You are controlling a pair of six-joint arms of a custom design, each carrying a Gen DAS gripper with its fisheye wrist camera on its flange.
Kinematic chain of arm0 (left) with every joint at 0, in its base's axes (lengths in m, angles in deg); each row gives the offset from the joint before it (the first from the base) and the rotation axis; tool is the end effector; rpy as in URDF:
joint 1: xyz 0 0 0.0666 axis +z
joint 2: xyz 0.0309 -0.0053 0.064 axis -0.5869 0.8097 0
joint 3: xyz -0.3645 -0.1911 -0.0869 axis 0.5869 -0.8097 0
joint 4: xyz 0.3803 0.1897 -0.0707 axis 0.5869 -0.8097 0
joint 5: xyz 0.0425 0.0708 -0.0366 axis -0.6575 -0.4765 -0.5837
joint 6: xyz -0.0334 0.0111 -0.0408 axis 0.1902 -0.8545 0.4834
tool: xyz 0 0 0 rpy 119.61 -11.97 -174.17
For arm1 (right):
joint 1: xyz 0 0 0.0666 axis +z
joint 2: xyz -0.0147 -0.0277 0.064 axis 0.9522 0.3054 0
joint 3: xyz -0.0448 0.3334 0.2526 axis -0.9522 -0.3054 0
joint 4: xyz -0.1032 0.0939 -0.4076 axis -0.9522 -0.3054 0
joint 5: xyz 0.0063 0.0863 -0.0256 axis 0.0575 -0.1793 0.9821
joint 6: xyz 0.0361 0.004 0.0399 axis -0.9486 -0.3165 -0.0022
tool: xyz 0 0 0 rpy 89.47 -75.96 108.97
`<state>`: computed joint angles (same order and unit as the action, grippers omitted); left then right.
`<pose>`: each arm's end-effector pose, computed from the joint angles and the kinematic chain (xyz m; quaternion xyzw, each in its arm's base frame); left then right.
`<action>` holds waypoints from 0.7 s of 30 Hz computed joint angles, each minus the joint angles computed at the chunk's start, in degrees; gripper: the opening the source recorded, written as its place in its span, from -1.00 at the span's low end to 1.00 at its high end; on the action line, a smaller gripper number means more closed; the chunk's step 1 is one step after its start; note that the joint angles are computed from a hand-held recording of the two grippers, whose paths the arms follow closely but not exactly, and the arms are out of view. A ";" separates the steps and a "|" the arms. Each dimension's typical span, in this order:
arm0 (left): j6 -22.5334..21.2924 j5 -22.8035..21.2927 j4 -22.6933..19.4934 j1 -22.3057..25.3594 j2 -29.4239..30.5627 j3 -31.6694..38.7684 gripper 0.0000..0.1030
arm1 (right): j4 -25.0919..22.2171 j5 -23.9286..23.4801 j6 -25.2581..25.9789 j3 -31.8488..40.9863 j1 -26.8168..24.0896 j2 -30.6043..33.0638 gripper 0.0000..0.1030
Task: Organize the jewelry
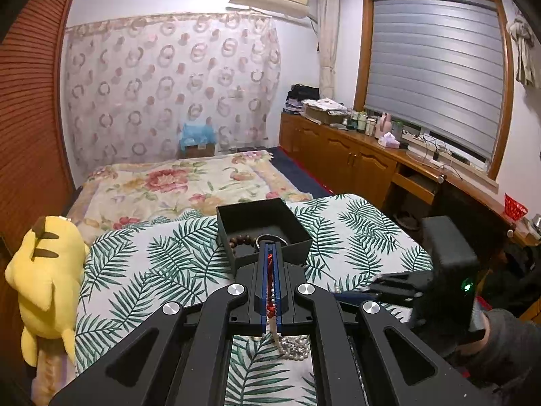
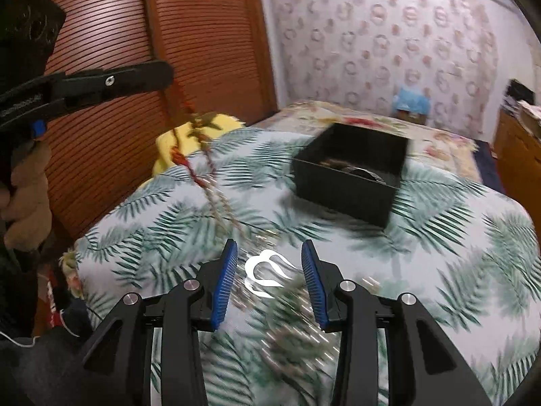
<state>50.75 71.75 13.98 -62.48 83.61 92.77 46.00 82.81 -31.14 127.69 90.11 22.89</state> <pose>0.3594 -0.1925 0.4667 0.3073 0.8070 -0.2275 0.4501 0.3068 0.1027 0.4087 -0.1157 0.8979 0.1384 0.4014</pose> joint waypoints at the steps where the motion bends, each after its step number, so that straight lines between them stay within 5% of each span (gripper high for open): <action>1: 0.03 0.03 -0.06 0.11 0.03 0.02 -0.96 | 0.24 -0.51 0.03 0.58 0.56 1.05 -0.19; 9: 0.20 1.13 -0.09 1.83 -0.54 -0.78 -0.96 | 0.31 0.54 2.06 4.20 3.52 7.91 -0.20; 10: 0.20 1.22 -0.05 2.01 -0.60 -0.90 -0.96 | 0.19 0.69 2.45 4.58 3.55 8.68 -0.31; 11: 0.16 1.16 -0.01 2.17 -0.62 -0.99 -0.96 | -0.08 0.80 2.88 4.65 3.49 8.89 -0.66; 13: -0.06 0.46 0.00 2.42 -0.63 -1.16 -0.96 | -0.55 0.97 3.55 4.91 3.12 8.95 -0.89; 21: -0.85 -2.38 -0.51 2.79 0.58 -1.97 -0.96 | 1.89 1.78 4.03 4.62 1.54 5.49 -0.89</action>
<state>49.91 69.37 13.47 -59.69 84.19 90.80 47.89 84.59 -27.10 132.31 91.64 28.39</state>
